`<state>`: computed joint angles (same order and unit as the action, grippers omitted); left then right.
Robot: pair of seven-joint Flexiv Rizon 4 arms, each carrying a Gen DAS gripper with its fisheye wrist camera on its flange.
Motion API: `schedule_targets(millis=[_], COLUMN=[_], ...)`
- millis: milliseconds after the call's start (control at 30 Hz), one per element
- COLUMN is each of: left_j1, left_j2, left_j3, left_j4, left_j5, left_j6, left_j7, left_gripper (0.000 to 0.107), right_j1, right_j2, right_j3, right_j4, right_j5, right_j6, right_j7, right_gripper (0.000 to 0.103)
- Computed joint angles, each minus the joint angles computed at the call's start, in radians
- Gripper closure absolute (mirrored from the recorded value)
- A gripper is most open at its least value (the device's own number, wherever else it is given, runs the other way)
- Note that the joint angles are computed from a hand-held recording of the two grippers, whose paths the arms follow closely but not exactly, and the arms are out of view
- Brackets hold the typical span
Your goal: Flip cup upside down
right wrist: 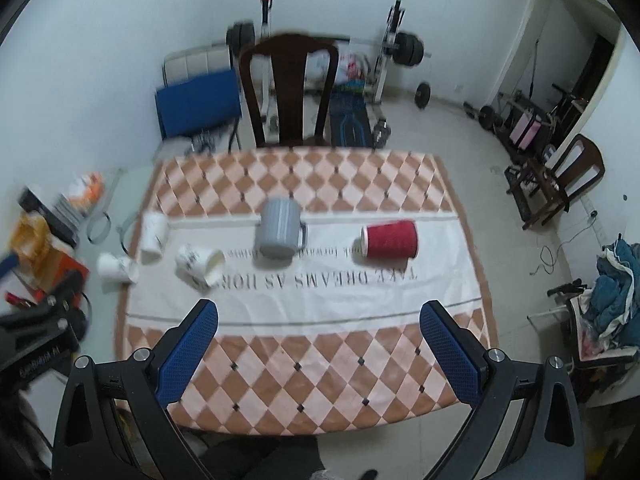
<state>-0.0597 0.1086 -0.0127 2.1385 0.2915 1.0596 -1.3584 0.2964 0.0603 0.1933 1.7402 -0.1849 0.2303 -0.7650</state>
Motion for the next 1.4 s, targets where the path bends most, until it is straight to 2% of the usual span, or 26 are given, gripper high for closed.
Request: schedule_targets(millis=[100,233,333,400,600,700,900,967,1033,1100,1233,1400], left_j1=[0.024,-0.016,-0.059,-0.077,-0.105,-0.110,-0.128,-0.137,-0.160,-0.166,-0.173,-0.210], left_j2=[-0.117,-0.276,-0.380,-0.442,-0.584,-0.638,-0.710,-0.731,-0.752,-0.764,-0.758,-0.727], left_j3=[-0.003,0.036,0.075,0.088,0.096,0.084,0.072,0.071,0.085,0.091,0.090,0.120], left_j4=[-0.018,-0.099,-0.156,-0.187,-0.248,-0.269,-0.295,-0.305,-0.320,-0.323,-0.315,-0.300], left_j5=[0.210,0.441,0.551,0.573,0.541,0.489,0.385,0.351,0.321,0.290,0.185,0.054], left_j6=[0.111,0.179,0.228,0.259,0.330,0.346,0.357,0.349,0.333,0.355,0.328,0.247], left_j7=[0.012,0.029,0.075,0.127,0.303,0.398,0.542,0.583,0.604,0.622,0.647,0.621], left_gripper=[0.004,0.004,0.004,0.004,0.008,0.015,0.018,0.034,0.042,0.042,0.045,0.045], right_j1=[0.006,0.007,0.012,0.016,0.018,0.013,-0.002,-0.007,-0.011,-0.014,-0.023,-0.029], right_j2=[-0.053,-0.112,-0.172,-0.217,-0.307,-0.325,-0.341,-0.343,-0.342,-0.338,-0.324,-0.310], right_j3=[0.000,0.000,0.000,-0.001,-0.002,-0.005,-0.009,-0.010,-0.012,-0.013,-0.017,-0.020], right_j4=[0.036,0.126,0.170,0.185,0.211,0.214,0.228,0.231,0.236,0.238,0.245,0.245], right_j5=[0.022,0.077,0.105,0.130,0.166,0.183,0.202,0.206,0.205,0.204,0.203,0.194], right_j6=[-0.004,0.043,0.082,0.106,0.141,0.139,0.141,0.137,0.134,0.129,0.128,0.118], right_j7=[-0.019,-0.033,-0.035,-0.039,-0.047,-0.045,-0.038,-0.039,-0.039,-0.039,-0.033,-0.034], right_gripper=[0.001,0.001,0.001,0.001,0.001,0.001,0.001,0.001,0.001,0.001,0.001,0.001])
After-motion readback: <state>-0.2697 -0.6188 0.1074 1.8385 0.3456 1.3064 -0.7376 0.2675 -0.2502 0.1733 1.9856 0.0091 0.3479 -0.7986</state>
